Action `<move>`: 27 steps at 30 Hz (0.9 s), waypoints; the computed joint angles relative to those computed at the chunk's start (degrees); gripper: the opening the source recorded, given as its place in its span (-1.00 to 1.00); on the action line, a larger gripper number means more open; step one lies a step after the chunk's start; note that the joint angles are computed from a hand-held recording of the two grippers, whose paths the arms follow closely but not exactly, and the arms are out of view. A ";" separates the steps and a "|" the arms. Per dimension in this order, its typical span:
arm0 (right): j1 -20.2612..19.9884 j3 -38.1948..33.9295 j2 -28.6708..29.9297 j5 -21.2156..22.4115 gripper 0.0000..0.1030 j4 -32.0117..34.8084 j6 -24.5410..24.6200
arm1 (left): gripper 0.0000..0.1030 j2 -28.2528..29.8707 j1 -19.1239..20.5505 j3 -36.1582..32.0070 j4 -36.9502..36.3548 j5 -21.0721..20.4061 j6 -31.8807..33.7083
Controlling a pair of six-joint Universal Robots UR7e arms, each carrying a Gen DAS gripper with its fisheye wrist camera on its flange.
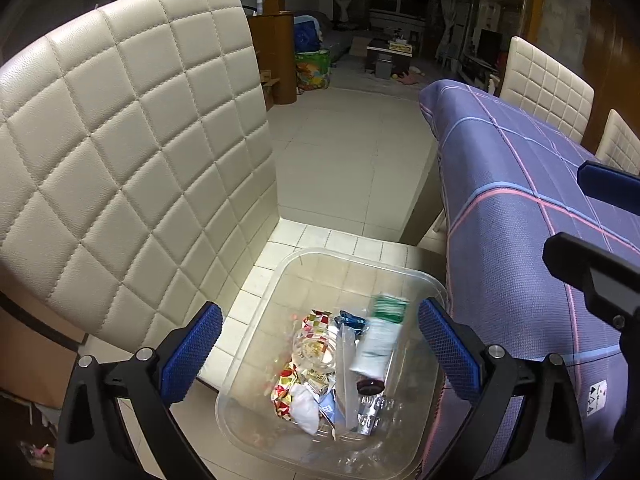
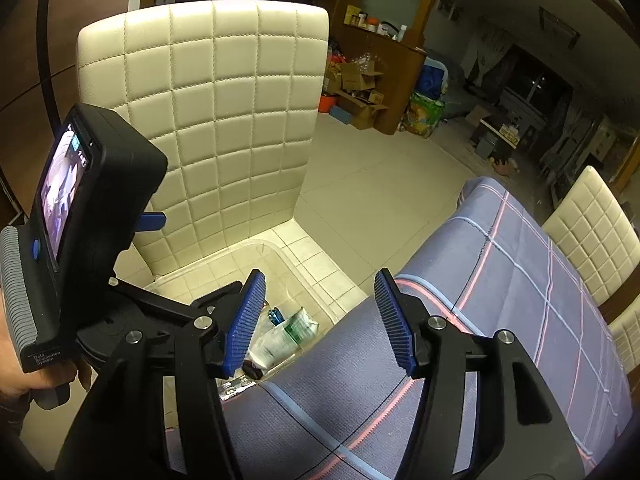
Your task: Collect trash
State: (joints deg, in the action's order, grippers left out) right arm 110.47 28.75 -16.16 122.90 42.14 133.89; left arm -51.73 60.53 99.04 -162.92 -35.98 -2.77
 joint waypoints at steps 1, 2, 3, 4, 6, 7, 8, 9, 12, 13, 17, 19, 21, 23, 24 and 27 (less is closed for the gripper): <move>0.02 0.49 -0.22 0.10 0.13 -0.22 -0.02 | 0.86 -0.09 -0.11 0.12 -0.03 0.25 -0.10; 0.02 0.92 -0.39 0.29 0.13 -0.50 -0.10 | 0.86 -0.22 -0.24 0.33 -0.09 0.54 -0.27; 0.06 1.18 -0.46 0.52 0.13 -0.70 -0.18 | 0.86 -0.43 -0.45 0.62 -0.15 0.83 -0.55; 0.08 1.85 -0.72 0.83 0.13 -1.14 -0.30 | 0.86 -0.63 -0.56 0.82 -0.17 0.97 -0.71; 0.10 2.25 -0.77 1.38 0.13 -1.68 -0.44 | 0.86 -1.15 -1.02 1.43 -0.32 1.52 -1.16; 0.11 2.37 -0.86 1.64 0.14 -1.75 -0.38 | 0.86 -1.34 -1.18 1.65 -0.44 1.70 -1.25; 0.03 3.07 -1.24 1.97 0.14 -2.10 -0.19 | 0.86 -1.61 -1.47 1.97 -0.61 1.95 -1.36; -0.04 3.39 -1.46 2.29 0.14 -2.22 0.10 | 0.86 -1.78 -1.64 2.16 -0.67 2.07 -1.44; -0.27 4.41 -2.35 2.90 0.14 -2.41 1.09 | 0.86 -2.39 -2.62 2.95 -0.94 2.52 -1.43; -0.36 5.19 -2.86 2.96 0.14 -2.89 1.12 | 0.86 -2.51 -3.09 3.22 -1.06 2.80 -1.35; -0.67 9.37 -5.93 3.16 0.14 -5.45 1.25 | 0.86 -2.58 -4.79 3.55 -0.75 3.67 -1.35; -0.82 11.94 -7.96 3.08 0.14 -6.98 1.46 | 0.86 -2.39 -5.73 3.54 -0.94 4.12 -1.05; -0.97 14.23 -9.76 3.06 0.14 -8.42 1.39 | 0.86 -2.25 -6.47 3.49 -1.07 4.15 -0.92; -1.22 16.80 -11.85 3.13 0.14 -10.07 1.27 | 0.86 -1.96 -7.45 3.41 -1.18 4.36 -0.78; -1.34 17.80 -12.67 3.15 0.14 -10.72 1.29 | 0.86 -1.79 -7.88 3.34 -1.25 4.46 -0.62; -1.90 21.25 -15.74 3.11 0.15 -12.80 1.44 | 0.86 -1.04 -9.48 2.98 -1.46 4.57 0.07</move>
